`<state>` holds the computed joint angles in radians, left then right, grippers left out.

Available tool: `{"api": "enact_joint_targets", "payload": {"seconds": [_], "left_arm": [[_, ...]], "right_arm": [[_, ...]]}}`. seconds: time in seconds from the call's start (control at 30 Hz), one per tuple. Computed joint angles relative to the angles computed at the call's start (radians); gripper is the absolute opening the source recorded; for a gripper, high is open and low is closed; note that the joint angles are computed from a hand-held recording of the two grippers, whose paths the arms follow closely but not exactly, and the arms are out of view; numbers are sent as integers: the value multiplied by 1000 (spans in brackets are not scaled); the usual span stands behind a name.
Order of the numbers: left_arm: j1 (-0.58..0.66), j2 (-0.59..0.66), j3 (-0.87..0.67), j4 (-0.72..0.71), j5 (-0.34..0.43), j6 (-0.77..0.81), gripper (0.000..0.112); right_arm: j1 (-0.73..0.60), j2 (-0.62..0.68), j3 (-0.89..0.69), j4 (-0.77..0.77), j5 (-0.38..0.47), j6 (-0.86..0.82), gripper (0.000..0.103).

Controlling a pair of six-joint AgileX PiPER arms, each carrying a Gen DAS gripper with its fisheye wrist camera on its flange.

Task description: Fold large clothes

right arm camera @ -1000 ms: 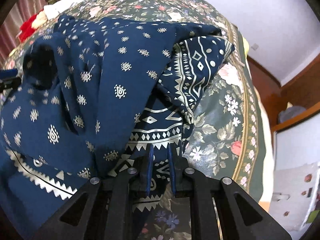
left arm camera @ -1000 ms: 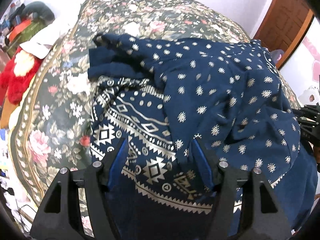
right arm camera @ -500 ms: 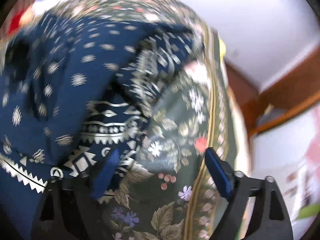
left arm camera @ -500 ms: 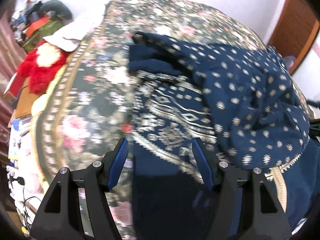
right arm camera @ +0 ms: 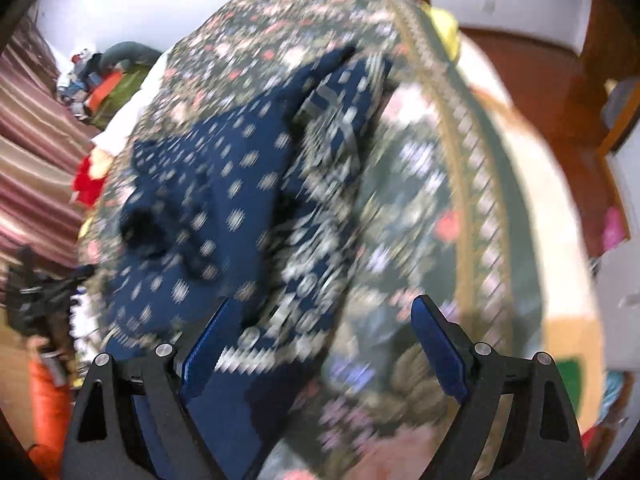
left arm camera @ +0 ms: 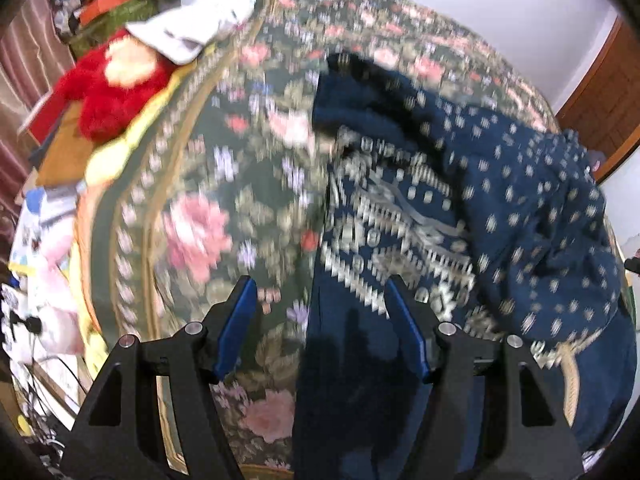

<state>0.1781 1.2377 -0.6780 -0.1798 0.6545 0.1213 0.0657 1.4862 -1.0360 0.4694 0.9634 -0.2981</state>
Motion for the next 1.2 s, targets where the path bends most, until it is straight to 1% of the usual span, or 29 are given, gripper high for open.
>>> {"api": "enact_joint_targets", "payload": {"seconds": [0.1,0.17,0.27,0.33,0.43,0.53,0.6,0.67,0.7,0.8,0.83,0.87,0.97,1.03,1.1,1.13,1.17,1.2], "left_arm": [[21,5,54,-46,-5,49,65],[8,12,80,-23,-22,25,65],[-2,41,65,-10,-30,6,65],[-6,68,20,-30,-27,14,65],[-5,130,-89,-91,-20,44,65],[0,242,-245,-160,-5,74,66],[-6,346,-366,-145,-11,30,66],[-23,451,-482,-66,-7,-73,67],[-23,509,-540,-47,7,-100,67],[-11,667,-697,-52,66,-131,67],[-5,707,-736,-68,78,-123,67],[-1,740,-763,-90,79,-105,67],[-12,784,-793,-108,38,-70,67],[-29,803,-812,-94,22,-55,67],[-52,826,-844,-64,25,-36,67],[-69,833,-856,-30,24,-45,62],[-83,840,-867,-5,20,-46,56],[-94,844,-875,9,18,-39,42]], "right_arm": [[-2,-48,72,28,13,-29,89],[24,-62,92,0,-18,-7,89],[34,-43,56,-32,-33,18,89],[23,21,-26,-26,-33,32,89],[-13,133,-173,13,-22,36,89],[3,286,-357,-17,-20,106,89],[13,390,-484,-41,6,151,89],[19,490,-605,-45,46,182,89],[27,551,-677,-47,62,204,89],[33,643,-779,-19,71,213,87],[35,666,-805,-5,70,212,84],[36,686,-825,15,67,204,83],[53,734,-871,25,42,208,75],[68,762,-900,23,30,205,57],[84,786,-942,-2,39,212,47],[96,788,-954,-25,31,211,42],[104,786,-954,-42,20,214,40],[119,784,-963,-70,7,224,36]]}}
